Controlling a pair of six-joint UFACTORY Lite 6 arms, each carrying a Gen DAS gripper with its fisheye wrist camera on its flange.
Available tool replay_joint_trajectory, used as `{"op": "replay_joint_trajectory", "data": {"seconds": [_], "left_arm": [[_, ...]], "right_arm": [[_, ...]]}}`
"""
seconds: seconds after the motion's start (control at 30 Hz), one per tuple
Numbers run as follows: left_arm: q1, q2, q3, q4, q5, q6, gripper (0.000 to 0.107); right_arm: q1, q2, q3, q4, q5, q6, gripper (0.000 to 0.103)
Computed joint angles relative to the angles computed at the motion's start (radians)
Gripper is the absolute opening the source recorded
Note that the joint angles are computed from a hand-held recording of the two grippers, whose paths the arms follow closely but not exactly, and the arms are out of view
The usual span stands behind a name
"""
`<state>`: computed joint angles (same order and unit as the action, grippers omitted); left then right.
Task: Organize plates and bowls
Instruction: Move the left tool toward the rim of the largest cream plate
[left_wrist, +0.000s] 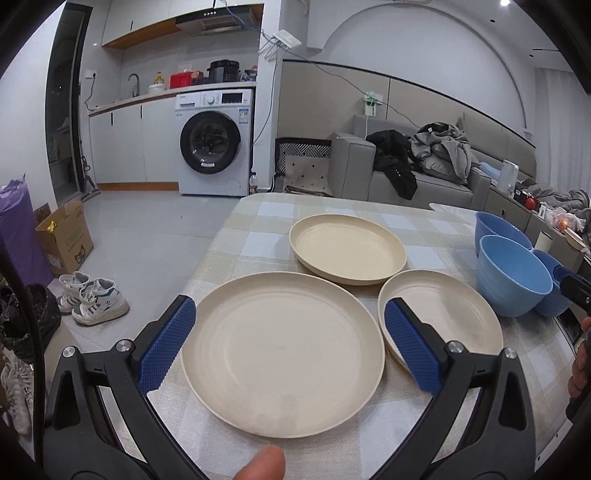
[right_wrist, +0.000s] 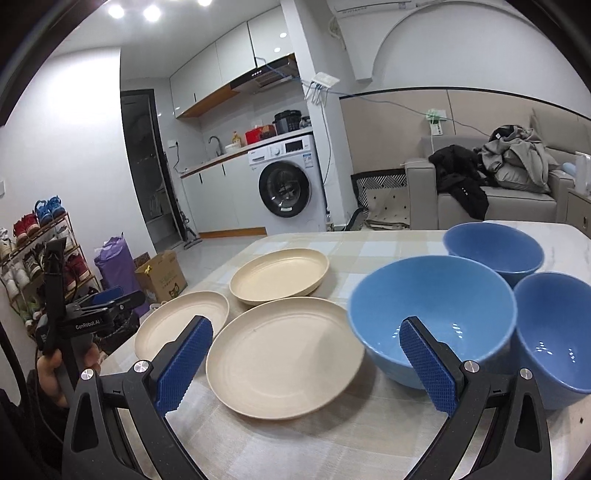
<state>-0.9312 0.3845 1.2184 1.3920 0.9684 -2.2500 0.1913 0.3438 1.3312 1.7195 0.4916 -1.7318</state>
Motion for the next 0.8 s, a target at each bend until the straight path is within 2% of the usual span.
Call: {"op": "replay_joint_trajectory", "data": {"seconds": [0.07,0.17,0.4,0.57,0.7,0.8], "left_arm": [[0.019,-0.034,-0.033,-0.001,-0.025,0.0,0.102],[0.052,-0.082,-0.072,-0.012,-0.08,0.005,0.102],[0.104,-0.103,-0.07,-0.052,-0.066,0.072,0.102],[0.164,-0.124,-0.084,-0.058,-0.135,0.1,0.102],[0.194,-0.106,-0.08,-0.088,-0.117,0.142,0.102],[0.229,-0.109,-0.116,-0.088,-0.163,0.14,0.102]], "right_arm": [[0.047,0.028,0.049,-0.029,-0.059,0.049,0.103],[0.093,0.077,0.116,-0.057,-0.084,0.105,0.103],[0.208,0.247,0.381,-0.419,-0.136,0.493,0.103],[0.263,0.374,0.552,-0.61,-0.114,0.697,0.103],[0.31,0.473,0.691,-0.755,-0.082,0.849,0.103],[0.338,0.564,0.831,-0.889,-0.039,0.988,0.101]]}}
